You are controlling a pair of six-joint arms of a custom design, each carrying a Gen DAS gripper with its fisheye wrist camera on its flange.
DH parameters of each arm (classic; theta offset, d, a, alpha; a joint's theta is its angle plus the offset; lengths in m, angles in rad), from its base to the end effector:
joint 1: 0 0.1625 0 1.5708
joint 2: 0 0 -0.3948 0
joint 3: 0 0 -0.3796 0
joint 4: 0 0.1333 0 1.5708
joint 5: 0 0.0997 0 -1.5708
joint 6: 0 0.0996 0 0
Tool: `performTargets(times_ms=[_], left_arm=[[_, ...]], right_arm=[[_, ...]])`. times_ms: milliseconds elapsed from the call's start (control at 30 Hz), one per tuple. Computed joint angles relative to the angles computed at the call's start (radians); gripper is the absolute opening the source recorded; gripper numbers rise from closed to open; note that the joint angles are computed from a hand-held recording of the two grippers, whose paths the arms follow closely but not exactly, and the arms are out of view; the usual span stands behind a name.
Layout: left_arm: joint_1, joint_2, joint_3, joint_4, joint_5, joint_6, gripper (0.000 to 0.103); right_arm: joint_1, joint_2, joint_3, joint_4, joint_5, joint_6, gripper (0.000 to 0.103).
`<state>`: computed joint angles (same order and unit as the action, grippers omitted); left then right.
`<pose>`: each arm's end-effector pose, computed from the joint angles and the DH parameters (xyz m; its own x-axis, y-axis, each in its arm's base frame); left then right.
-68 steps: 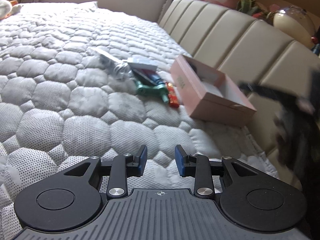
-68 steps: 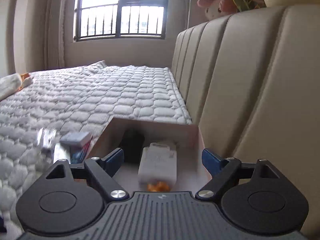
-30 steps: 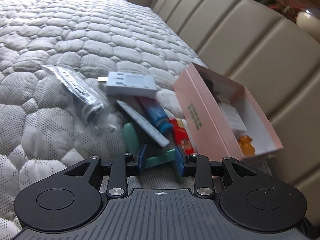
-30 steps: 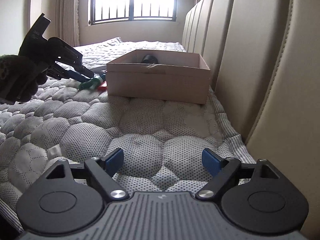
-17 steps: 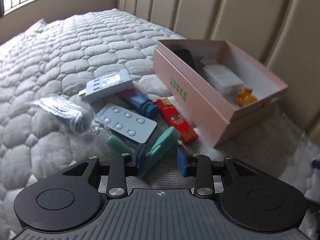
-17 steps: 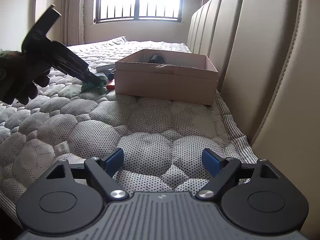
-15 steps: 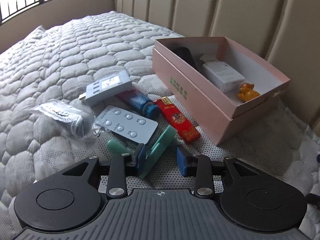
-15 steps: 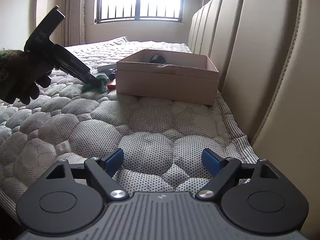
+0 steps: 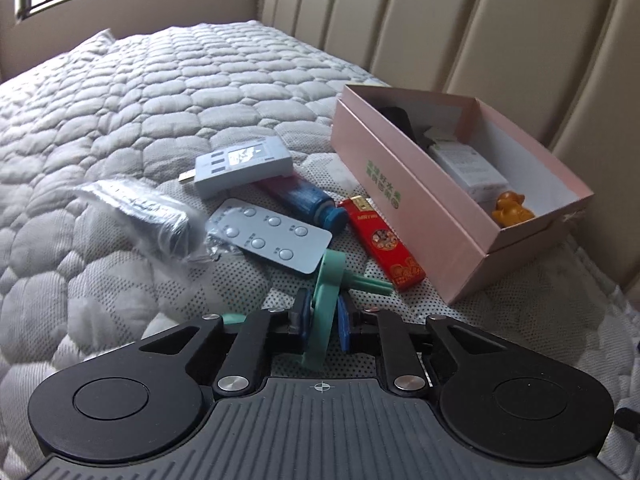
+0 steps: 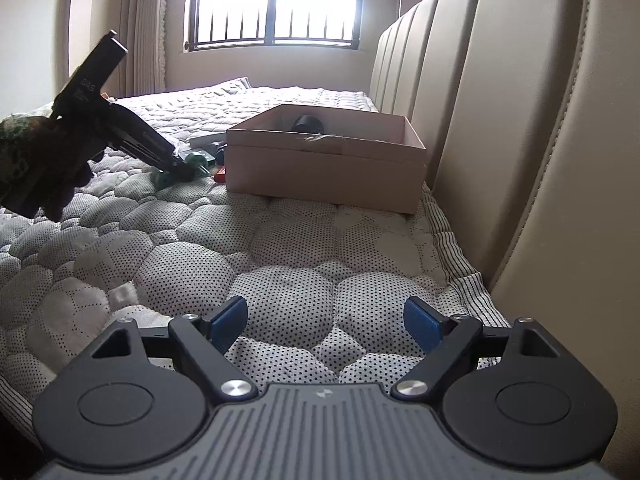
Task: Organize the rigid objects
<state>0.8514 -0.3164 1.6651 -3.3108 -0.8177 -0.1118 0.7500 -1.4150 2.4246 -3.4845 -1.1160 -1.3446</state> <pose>-0.2298 -0.5680 -0.1141 -0.7841 0.2052 -0.5857 0.5249 0.7228 -0.4495 -0.1685 -0.3990 0.2542 -0.6349 -0.3161 0.7049 -0.7414 0.5058 -0.4410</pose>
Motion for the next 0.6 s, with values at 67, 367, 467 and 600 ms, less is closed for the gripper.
performTargets(times_ms=[67, 367, 467, 600], left_arm=[[-0.014, -0.012, 0.032, -0.020, 0.004, -0.015, 0.015], [-0.106, -0.089, 0.217, -0.059, -0.011, -0.168, 0.014], [-0.137, -0.107, 0.269, -0.036, 0.009, -0.250, 0.014], [-0.163, -0.113, 0.314, -0.019, 0.054, -0.320, 0.014]], right_arm=[[-0.001, -0.002, 0.000, 0.003, 0.001, 0.004, 0.086], [0.016, -0.013, 0.004, 0.026, -0.002, 0.001, 0.086], [0.038, -0.017, 0.004, 0.032, -0.007, -0.003, 0.086], [0.075, -0.017, 0.004, 0.023, -0.015, 0.002, 0.086]])
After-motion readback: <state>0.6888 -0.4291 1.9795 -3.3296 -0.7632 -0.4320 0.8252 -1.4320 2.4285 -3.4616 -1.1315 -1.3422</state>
